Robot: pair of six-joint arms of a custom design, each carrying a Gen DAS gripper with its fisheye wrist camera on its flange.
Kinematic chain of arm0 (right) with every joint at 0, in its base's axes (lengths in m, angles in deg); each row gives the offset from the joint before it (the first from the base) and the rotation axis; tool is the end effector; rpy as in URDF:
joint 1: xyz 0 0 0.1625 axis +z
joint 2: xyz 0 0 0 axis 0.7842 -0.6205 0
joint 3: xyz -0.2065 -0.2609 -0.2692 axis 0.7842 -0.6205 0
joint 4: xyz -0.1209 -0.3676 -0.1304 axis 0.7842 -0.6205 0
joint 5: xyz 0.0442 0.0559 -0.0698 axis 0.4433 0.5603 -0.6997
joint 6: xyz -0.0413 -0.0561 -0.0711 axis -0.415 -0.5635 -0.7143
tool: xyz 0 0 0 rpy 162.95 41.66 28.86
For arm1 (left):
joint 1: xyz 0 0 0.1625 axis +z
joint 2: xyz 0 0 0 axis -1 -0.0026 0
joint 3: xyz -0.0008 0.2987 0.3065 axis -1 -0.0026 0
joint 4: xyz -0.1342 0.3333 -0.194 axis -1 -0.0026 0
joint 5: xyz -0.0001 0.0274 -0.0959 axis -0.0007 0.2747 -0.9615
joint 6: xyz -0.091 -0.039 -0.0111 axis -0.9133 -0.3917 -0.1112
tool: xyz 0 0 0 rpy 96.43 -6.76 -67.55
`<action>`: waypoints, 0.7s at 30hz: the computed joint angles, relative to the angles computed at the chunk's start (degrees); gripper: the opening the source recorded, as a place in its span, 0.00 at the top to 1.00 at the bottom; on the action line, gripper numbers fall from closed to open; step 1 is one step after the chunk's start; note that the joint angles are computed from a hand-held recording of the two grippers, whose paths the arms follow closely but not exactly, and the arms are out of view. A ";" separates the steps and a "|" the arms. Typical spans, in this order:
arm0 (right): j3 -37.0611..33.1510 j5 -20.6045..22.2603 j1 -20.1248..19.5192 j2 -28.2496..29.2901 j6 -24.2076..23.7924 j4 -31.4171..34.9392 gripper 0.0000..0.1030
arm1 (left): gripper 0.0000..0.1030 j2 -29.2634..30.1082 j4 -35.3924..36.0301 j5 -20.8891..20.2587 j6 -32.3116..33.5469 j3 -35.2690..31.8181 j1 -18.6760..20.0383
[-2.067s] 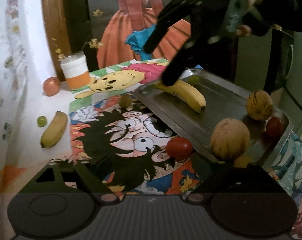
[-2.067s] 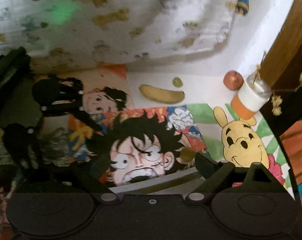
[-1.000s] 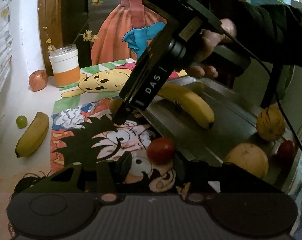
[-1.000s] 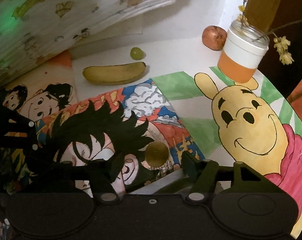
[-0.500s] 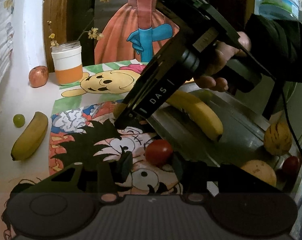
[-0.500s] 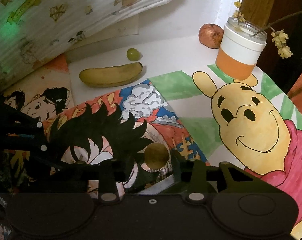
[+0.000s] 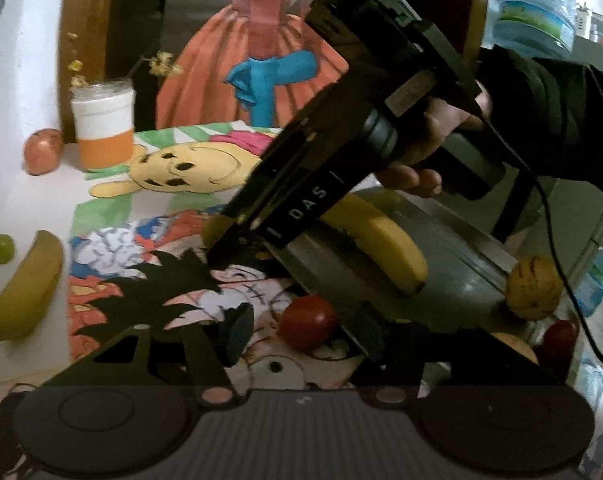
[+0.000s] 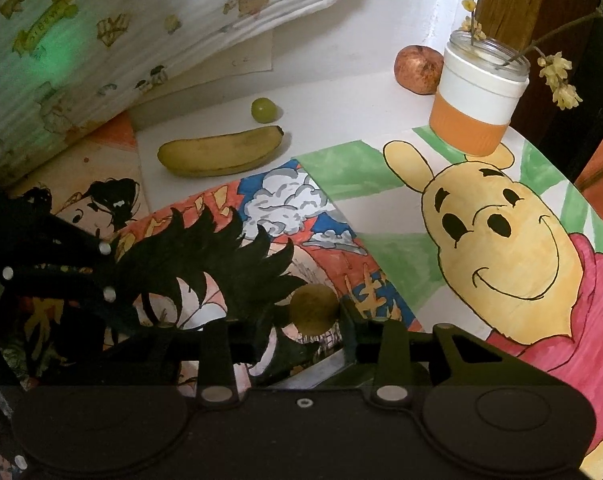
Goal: Organize fruits
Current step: 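Close the right tool on the small brown fruit while the left tool grasps the red cherry tomato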
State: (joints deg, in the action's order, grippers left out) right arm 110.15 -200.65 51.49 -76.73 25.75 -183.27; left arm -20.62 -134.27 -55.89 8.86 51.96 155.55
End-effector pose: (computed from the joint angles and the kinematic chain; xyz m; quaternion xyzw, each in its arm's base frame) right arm 0.2500 -0.6494 0.0508 0.4706 -0.8531 0.0605 0.2171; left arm -0.0641 -0.5091 0.1777 0.4227 0.8673 -0.2435 0.0992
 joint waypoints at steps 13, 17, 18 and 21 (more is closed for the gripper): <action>0.15 0.66 -0.21 -0.11 0.48 -0.23 0.62 | 0.60 -0.43 3.06 -3.02 -1.66 -1.20 1.35; 0.77 0.39 -0.14 -0.08 0.90 -1.93 0.67 | 0.68 -0.46 2.24 -2.44 -3.33 -0.91 1.26; 0.99 0.09 -0.05 -0.07 1.04 -2.54 0.69 | 0.68 -0.49 2.24 -2.27 -3.85 -0.88 1.21; 1.45 -0.16 -0.01 -0.20 1.62 -3.39 0.73 | 0.68 -0.65 2.01 -1.72 -4.78 -0.58 0.97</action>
